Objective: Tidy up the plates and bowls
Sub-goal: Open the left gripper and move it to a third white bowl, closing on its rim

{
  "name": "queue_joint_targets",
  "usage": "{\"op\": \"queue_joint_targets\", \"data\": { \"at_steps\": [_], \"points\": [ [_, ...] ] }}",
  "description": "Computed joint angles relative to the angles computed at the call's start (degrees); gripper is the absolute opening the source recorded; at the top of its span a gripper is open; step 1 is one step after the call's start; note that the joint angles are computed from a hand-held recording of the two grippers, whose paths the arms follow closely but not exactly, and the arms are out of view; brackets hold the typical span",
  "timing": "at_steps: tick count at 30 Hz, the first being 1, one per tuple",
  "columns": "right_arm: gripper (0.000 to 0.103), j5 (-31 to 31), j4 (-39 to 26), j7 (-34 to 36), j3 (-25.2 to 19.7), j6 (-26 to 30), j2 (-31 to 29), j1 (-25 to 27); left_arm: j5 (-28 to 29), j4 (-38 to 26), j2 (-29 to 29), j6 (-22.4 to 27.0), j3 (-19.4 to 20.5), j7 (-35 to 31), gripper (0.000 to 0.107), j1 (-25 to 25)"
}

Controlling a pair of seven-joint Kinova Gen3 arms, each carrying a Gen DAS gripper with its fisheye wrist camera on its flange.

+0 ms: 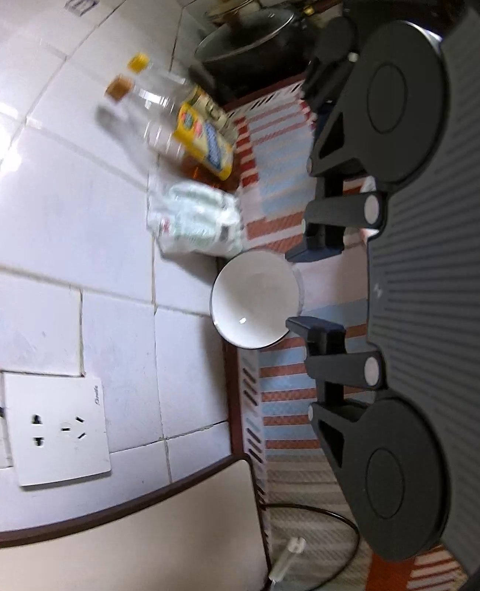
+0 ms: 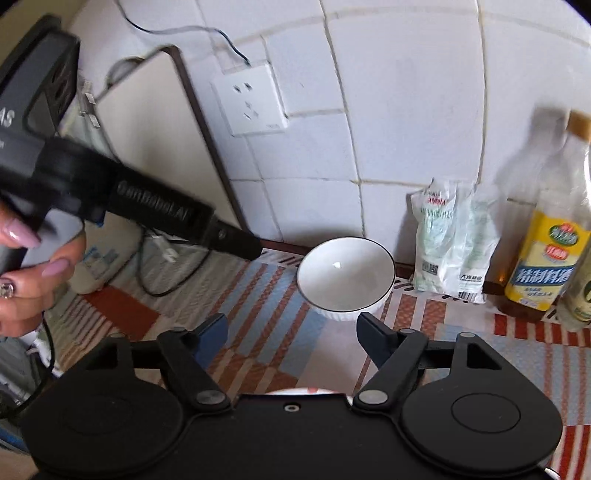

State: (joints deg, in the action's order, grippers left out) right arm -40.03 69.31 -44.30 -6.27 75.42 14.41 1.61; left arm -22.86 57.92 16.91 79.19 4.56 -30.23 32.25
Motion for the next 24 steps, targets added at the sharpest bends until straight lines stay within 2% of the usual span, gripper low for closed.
{"op": "queue_joint_targets", "data": {
  "at_steps": [3,5,7,11,16,19,22,24],
  "points": [
    [0.081,2.12,2.09,-4.25,0.03,-4.96,1.5,-2.73,1.02,3.43,0.9,-3.58,-0.84,-0.13,0.032,-2.51],
    [0.081,3.67,2.38,-8.11,0.05,-7.13,2.86,-4.03,0.94,4.16,2.23,-4.15,-1.11,-0.37,0.032,-3.57],
    [0.081,5.38,2.06,-11.56,-0.03,-8.45,3.98,-4.98,-0.95,6.53,2.93,-6.77,-2.37,-0.46,0.034,-3.19],
    [0.081,8.62,-0.38,-17.32,-0.38,-9.7,6.63,-6.21,0.54,8.9,3.84,-10.73,-2.34,-2.67,0.035,-5.96],
    [0.08,10.07,-2.15,-22.54,-1.06,-13.16,9.21,-6.62,2.47,7.93,6.28,-11.04,-2.79,-6.71,0.036,-8.14],
    [0.078,10.58,-5.35,-25.3,-1.93,-11.8,11.89,-6.68,5.46,8.82,6.51,-11.97,-2.94,-7.22,0.039,-9.89],
    [0.077,13.61,-8.19,-29.53,-1.6,-10.24,14.02,-8.55,9.56,6.82,8.14,-8.68,-2.78,-8.24,0.041,-11.86],
    [0.074,14.3,-10.65,-31.73,-2.0,-7.18,15.73,-8.83,10.4,7.22,8.23,-8.7,-3.0,-7.33,0.041,-12.2]
  ]
}}
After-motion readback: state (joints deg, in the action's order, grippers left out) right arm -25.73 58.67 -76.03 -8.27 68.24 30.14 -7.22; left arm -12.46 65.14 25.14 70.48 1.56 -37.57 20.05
